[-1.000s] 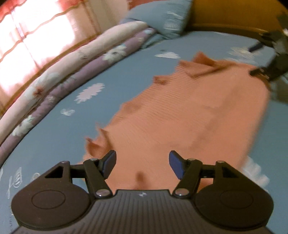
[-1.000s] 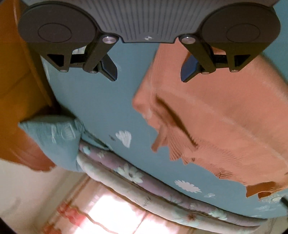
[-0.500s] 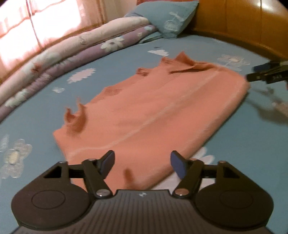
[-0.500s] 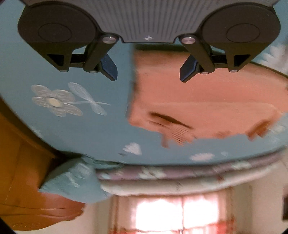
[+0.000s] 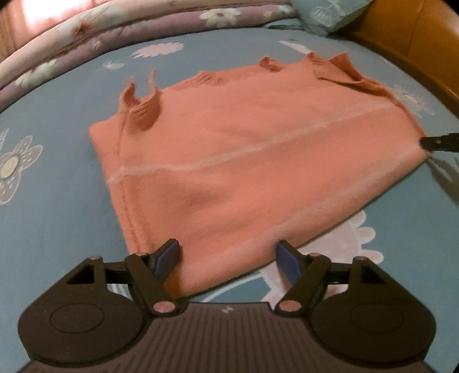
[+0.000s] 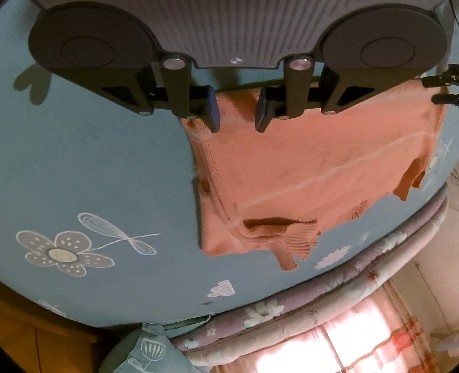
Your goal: Fold clothes
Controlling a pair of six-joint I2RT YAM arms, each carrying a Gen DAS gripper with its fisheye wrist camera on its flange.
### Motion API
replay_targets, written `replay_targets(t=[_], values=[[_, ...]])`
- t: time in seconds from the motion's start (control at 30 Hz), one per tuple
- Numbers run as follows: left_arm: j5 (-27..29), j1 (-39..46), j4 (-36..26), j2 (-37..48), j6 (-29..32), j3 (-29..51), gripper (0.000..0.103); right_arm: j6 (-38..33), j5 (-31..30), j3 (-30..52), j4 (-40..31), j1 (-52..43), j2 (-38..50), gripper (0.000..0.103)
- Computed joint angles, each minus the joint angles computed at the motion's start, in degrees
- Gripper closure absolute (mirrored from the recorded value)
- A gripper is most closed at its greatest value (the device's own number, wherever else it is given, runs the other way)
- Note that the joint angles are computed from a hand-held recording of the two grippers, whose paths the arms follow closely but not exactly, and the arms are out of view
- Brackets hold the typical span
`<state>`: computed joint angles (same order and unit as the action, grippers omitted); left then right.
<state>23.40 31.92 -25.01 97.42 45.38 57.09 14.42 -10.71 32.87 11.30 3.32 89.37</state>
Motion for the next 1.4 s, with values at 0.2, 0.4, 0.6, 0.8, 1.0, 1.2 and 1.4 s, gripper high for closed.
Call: replay_targets(t=[0.2, 0.4, 0.6, 0.8, 1.0, 1.2, 1.4], values=[[-2.5, -0.1, -5.7, -4.6, -3.4, 0.9, 0.027, 1.6, 5.5, -0.3, -9.4, 4.7, -12.1, 0.055], [5.6, 6.9, -22.3, -9.6, -4.4, 7.7, 0.023, 3.1, 6.0, 1.3, -24.6, 8.2, -30.3, 0.039], [15.4, 13.2, -38.7, -12.4, -4.4, 16.6, 0.015, 5.8, 6.3, 7.0, -36.4, 15.6, -41.8, 0.023], [22.1, 15.4, -45.8, -14.6, -4.2, 15.4, 0.011, 6.4, 4.3, 4.1, -32.5, 22.1, -45.4, 0.005], [19.7, 10.4, -36.9, -10.1, -10.9, 9.7, 0.011, 6.9, -10.2, -1.2, -19.2, 14.7, -32.4, 0.000], [20.7, 10.1, -25.0, -3.1, -19.4, 8.3, 0.011, 7.4, -18.8, -4.8, -0.7, -0.1, -18.0, 0.000], [19.5, 9.9, -5.9, -5.5, -19.8, -1.5, 0.011, 5.0, -18.4, -2.8, 8.2, -11.7, -6.2, 0.039]])
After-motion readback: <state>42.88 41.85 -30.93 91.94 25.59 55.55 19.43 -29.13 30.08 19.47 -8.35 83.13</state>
